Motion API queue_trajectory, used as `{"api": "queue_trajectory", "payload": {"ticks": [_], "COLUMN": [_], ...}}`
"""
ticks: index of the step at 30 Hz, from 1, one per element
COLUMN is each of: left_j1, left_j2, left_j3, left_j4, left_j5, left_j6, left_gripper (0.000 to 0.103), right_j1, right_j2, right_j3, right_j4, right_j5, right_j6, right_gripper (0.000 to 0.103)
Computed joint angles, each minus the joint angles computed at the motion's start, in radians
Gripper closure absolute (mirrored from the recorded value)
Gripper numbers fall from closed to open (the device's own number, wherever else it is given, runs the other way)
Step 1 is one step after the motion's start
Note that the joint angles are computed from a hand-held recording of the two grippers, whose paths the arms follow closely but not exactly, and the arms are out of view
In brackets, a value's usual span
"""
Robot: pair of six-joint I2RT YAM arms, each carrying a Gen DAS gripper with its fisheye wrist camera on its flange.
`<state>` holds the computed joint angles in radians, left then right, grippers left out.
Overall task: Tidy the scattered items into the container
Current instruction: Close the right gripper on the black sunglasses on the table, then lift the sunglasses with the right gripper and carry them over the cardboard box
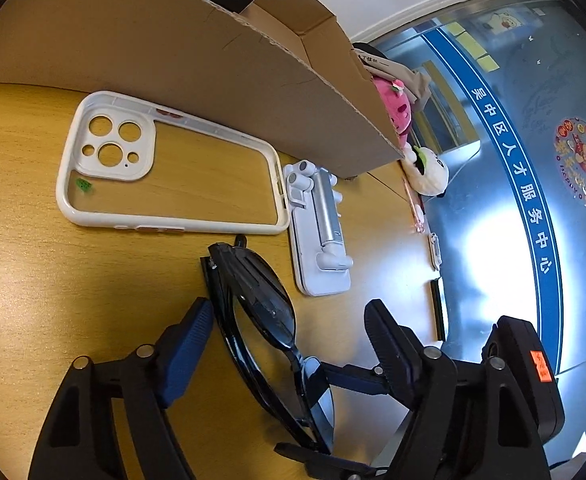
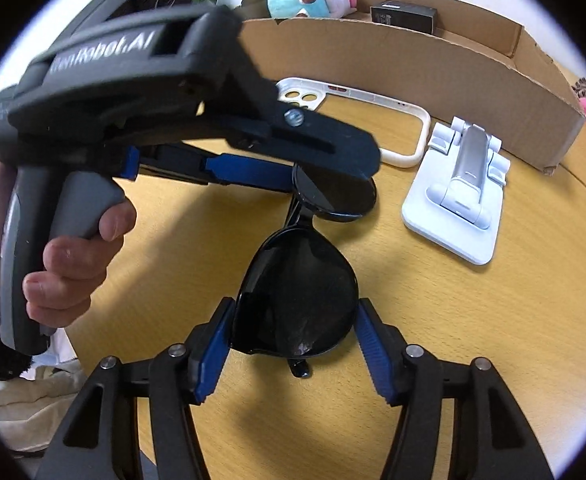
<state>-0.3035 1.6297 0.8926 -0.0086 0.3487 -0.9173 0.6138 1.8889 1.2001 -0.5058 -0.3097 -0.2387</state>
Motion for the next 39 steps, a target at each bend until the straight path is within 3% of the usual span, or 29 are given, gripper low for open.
{"api": "queue_trajectory", "payload": {"ticks": [7, 15, 17, 22, 25, 27, 28, 31, 39], "left_j1": [0.024, 0.048, 0.052, 0.063, 0.056, 0.049, 0.048, 0.042, 0.051], "left_j2": [-0.007, -0.013, -0.018, -0.036, -0.026, -0.009, 0.004, 0.024, -0.046], "left_j3": [-0.01, -0.045, -0.054, -0.091, -0.073, -0.044, -0.026, 0.007, 0.037], "left_j4": [-0.044, -0.006, 0.009, 0.099, 0.1, 0.07, 0.052, 0.002, -0.087], "left_j5": [0.0, 0.042, 0.039, 0.042, 0.044, 0.052, 0.063, 0.062, 0.044], "left_j6": [0.004, -0.013, -0.027, -0.061, -0.059, -0.04, -0.035, -0.018, 0.017], "left_gripper": [0.066, 0.07, 0.068, 0.03, 0.024, 0.031, 0.044, 0.062, 0.072], "right_j1": [-0.021, -0.056, -0.071, -0.087, -0.116, -0.129, -0.132, -0.123, -0.066], "right_j2": [-0.022, -0.012, -0.009, -0.014, -0.029, -0.04, -0.037, -0.019, -0.05], "right_j3": [-0.056, -0.061, -0.064, -0.089, -0.123, -0.137, -0.134, -0.117, -0.144], "right_j4": [0.066, 0.073, 0.078, 0.119, 0.167, 0.189, 0.188, 0.175, 0.186], "right_j5": [-0.019, -0.052, -0.076, -0.144, -0.216, -0.235, -0.24, -0.237, -0.193], "right_j6": [0.01, -0.017, -0.012, 0.05, 0.089, 0.087, 0.081, 0.074, 0.078], "right_gripper": [0.045, 0.045, 0.045, 0.046, 0.047, 0.049, 0.049, 0.049, 0.049]}}
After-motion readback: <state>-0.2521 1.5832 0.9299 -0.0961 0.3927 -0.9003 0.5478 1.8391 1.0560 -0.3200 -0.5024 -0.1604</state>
